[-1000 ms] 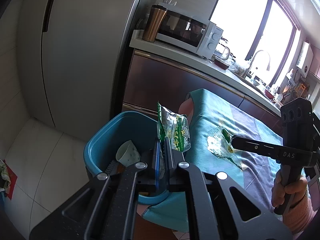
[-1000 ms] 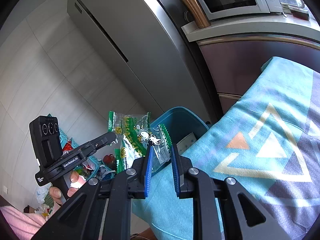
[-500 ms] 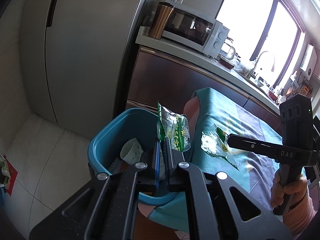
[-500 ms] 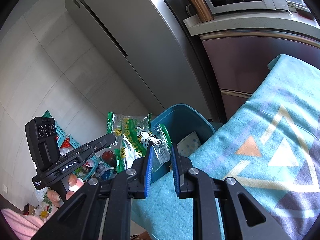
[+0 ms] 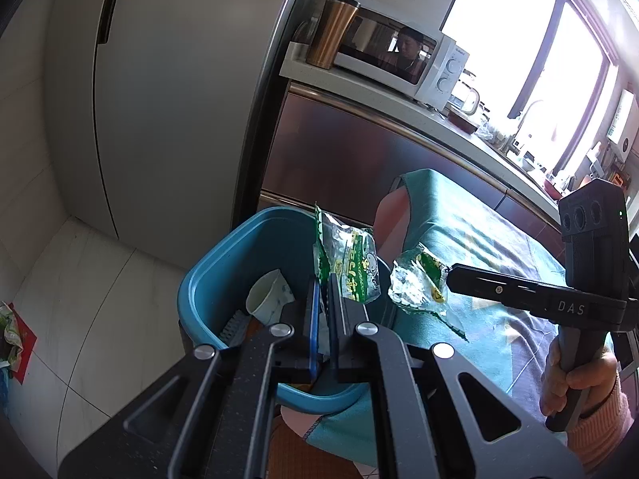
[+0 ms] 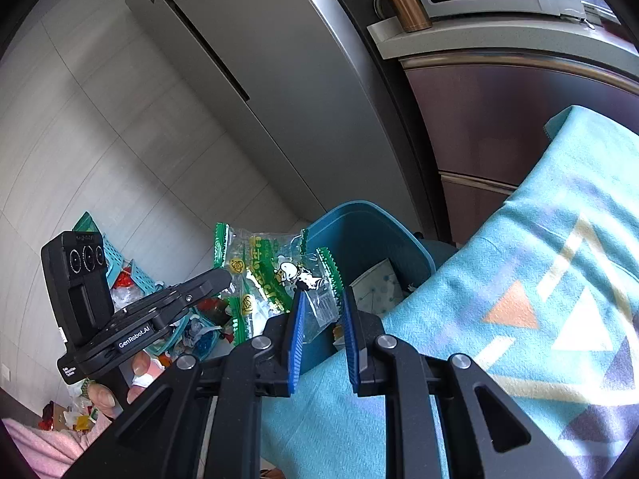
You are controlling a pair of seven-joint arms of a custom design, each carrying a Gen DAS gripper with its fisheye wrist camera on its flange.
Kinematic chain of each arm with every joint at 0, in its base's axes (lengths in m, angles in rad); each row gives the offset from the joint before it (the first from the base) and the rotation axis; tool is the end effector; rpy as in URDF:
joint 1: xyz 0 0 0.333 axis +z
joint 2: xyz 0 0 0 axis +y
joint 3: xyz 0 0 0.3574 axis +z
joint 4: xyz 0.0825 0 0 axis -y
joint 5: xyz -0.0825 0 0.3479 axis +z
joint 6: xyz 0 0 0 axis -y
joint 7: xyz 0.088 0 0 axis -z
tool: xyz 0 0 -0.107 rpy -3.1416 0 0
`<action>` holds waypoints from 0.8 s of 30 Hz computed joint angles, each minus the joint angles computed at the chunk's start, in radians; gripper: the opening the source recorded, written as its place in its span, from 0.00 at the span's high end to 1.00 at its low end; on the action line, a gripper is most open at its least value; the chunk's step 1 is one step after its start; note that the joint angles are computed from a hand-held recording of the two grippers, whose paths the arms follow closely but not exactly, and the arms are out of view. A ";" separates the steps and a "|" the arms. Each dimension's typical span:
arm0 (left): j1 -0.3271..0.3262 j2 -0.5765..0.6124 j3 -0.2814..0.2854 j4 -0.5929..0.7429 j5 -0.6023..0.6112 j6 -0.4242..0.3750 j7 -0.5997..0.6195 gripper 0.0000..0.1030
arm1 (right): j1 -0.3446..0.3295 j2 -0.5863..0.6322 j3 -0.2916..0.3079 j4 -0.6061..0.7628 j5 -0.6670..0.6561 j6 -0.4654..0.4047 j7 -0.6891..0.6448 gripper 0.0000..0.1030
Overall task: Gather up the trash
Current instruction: 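Lower the wrappers into the teal bin and open both tools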
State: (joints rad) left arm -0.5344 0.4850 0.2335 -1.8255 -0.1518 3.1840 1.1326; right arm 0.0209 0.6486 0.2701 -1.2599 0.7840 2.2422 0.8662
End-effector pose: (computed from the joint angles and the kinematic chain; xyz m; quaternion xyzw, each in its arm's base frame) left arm 0.6530 -0.2193 0.4437 -0.7030 0.5662 -0.3881 0.1862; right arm 0.7352 0.1749 0.4811 -0.7767 0.4565 0.0897 0.4246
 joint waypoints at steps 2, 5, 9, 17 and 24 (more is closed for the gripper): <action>-0.008 0.006 0.012 0.007 0.002 -0.007 -0.006 0.96 | 0.006 0.009 -0.003 0.013 -0.010 -0.006 0.011 0.84; -0.010 0.015 0.017 0.016 0.008 -0.015 -0.014 0.96 | 0.013 0.021 -0.005 0.030 -0.025 -0.011 0.026 0.84; 0.000 0.028 0.009 0.036 0.020 -0.032 -0.025 0.96 | 0.024 0.035 -0.005 0.051 -0.047 -0.013 0.051 0.83; 0.024 0.052 -0.008 0.064 0.046 -0.060 -0.057 0.96 | 0.044 0.063 -0.003 0.088 -0.094 -0.013 0.095 0.83; 0.037 0.081 -0.015 0.099 0.080 -0.095 -0.095 0.96 | 0.068 0.095 -0.010 0.137 -0.159 -0.030 0.147 0.83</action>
State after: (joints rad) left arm -0.4978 0.5665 0.2183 -1.7267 -0.0716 3.0886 1.0372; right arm 0.0892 0.7433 0.2602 -1.1233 0.6252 2.2123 1.0128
